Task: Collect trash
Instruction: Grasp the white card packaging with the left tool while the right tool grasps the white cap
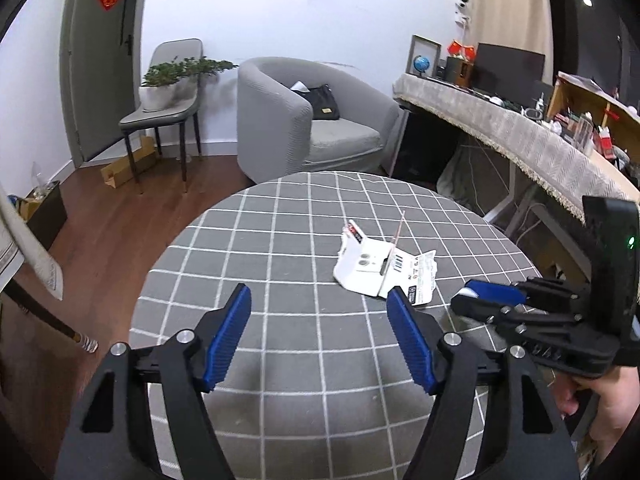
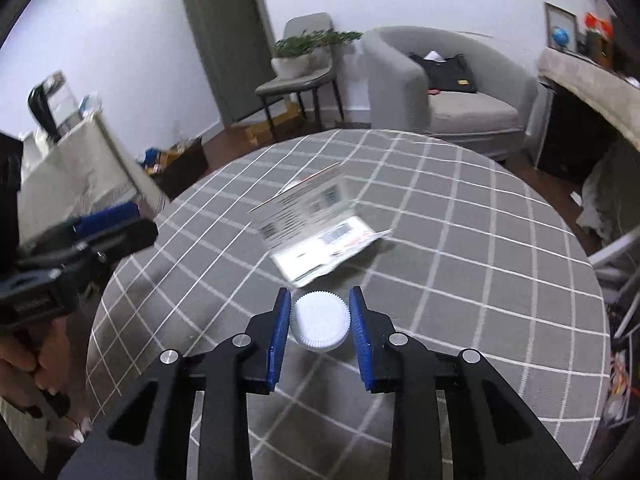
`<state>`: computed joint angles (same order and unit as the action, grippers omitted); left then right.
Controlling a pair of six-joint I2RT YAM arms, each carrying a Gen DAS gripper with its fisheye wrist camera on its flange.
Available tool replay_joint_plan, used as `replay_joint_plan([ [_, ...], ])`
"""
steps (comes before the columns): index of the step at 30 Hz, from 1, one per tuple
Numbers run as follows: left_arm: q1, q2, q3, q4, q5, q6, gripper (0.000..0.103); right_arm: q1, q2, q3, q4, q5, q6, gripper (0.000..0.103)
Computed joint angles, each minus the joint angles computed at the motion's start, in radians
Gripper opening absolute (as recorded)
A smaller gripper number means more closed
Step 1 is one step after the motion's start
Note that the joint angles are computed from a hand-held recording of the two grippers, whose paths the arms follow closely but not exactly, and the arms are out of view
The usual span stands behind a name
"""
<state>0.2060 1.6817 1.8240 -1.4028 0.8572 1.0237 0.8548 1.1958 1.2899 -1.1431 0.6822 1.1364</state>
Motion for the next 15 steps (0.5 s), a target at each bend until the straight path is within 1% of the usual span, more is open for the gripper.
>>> replay_joint_plan([
  [4,-0.059,0.002,-0.011,0.016,-0.023,-0.023,0.062,0.015,-0.059,-0.02,-0.027,0.038,0.052,0.03],
  [6,-0.088,0.009,-0.012,0.016,-0.032,-0.033,0.059,0.023,-0.095,-0.037,-0.034,0.064,0.082,0.03],
  [8,-0.127,0.015,-0.02,0.011,-0.04,-0.022,0.055,0.03,-0.119,-0.051,-0.034,0.083,0.102,0.03],
  [11,-0.185,0.007,-0.054,0.058,-0.063,-0.062,0.049,0.025,-0.157,-0.075,-0.035,0.092,0.126,0.03],
  [15,-0.253,0.004,-0.083,0.111,-0.099,-0.115,0.045,0.021,-0.178,-0.095,-0.037,0.091,0.138,0.03],
])
